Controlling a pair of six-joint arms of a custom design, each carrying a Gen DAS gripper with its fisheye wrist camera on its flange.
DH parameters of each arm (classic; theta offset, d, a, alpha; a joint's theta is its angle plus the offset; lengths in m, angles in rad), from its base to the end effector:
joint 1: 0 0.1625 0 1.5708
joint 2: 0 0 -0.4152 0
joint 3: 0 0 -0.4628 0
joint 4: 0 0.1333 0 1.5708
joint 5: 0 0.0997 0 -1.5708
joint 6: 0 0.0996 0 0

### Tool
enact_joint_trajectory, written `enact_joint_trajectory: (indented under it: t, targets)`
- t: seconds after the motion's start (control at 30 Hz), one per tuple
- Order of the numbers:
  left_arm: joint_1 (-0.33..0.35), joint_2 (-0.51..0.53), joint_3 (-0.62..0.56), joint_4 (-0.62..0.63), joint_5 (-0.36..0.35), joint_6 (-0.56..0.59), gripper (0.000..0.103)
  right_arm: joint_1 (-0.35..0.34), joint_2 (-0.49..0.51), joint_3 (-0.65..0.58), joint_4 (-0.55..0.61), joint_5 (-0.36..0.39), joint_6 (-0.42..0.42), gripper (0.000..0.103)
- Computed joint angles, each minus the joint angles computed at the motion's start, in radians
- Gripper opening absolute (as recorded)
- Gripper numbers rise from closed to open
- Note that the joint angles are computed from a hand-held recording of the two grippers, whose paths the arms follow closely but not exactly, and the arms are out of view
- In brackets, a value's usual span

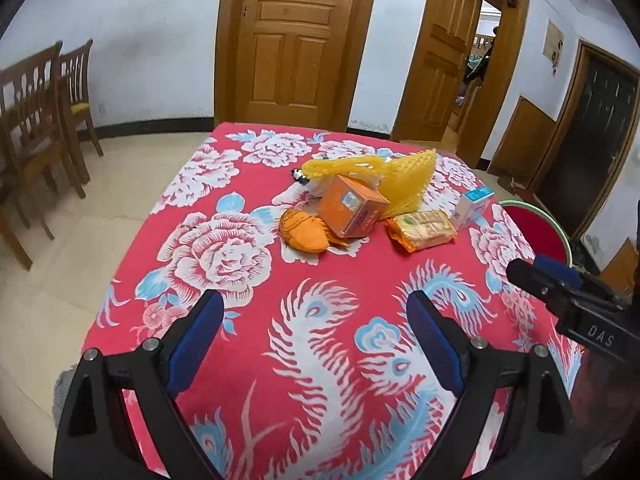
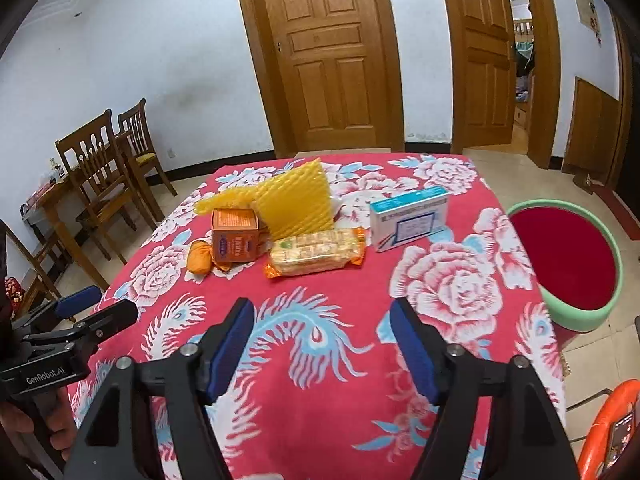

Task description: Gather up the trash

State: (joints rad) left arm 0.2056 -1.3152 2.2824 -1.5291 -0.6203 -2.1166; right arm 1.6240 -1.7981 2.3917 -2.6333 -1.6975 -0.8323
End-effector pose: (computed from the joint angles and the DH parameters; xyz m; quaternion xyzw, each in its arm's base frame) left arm -0.3202 -0.2857 0.0680 -0.0799 0.8053 -0.4675 0.3558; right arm 0.1431 -0.4166 0.2651 0.4026 -0.8834 0.1911 0.1450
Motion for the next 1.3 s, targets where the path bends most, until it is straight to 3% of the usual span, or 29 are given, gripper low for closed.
enact_joint_trajectory:
  t: [0.2,0.37,0.6,0.83,1.03,1.23,1.27,1.3]
  targets:
    - [0.093,-0.038,0.011,-0.035,0.028,0.031,0.092,0.018,0.093,-0.036,-0.019,-0.029,0.043,0.075]
    - [0.167,-0.073,0.017,-0.112,0.067,0.132,0.091,0.037,0.16,-0.074,-0.036,-0.033,0.074,0.079]
    - [0.23,-0.13,0.046,-0.347,0.141,0.317,0.091,0.089,0.256,-0.143,-0.062,-0.044,0.109,0.087]
    - [0.282,-0.141,0.099,-0.736,0.183,0.556,0.091,0.111,0.354,-0.218,-0.057,-0.041,0.148,0.087]
    - [0.355,-0.109,0.116,-1.105,0.126,0.803,0.088,0.116,0.435,-0.286,-0.051,-0.048,0.181,0.088]
    - [0.408,-0.093,0.13,-1.283,0.047,0.876,0.084,0.103,0.49,-0.364,0.036,-0.009,0.31,0.088]
    - [0.414,-0.085,0.132,-1.321,0.032,0.896,0.081,0.106,0.499,-0.372,0.048,-0.012,0.32,0.088]
    - [0.42,-0.081,0.132,-1.342,0.023,0.91,0.072,0.111,0.51,-0.379,0.057,-0.021,0.328,0.088]
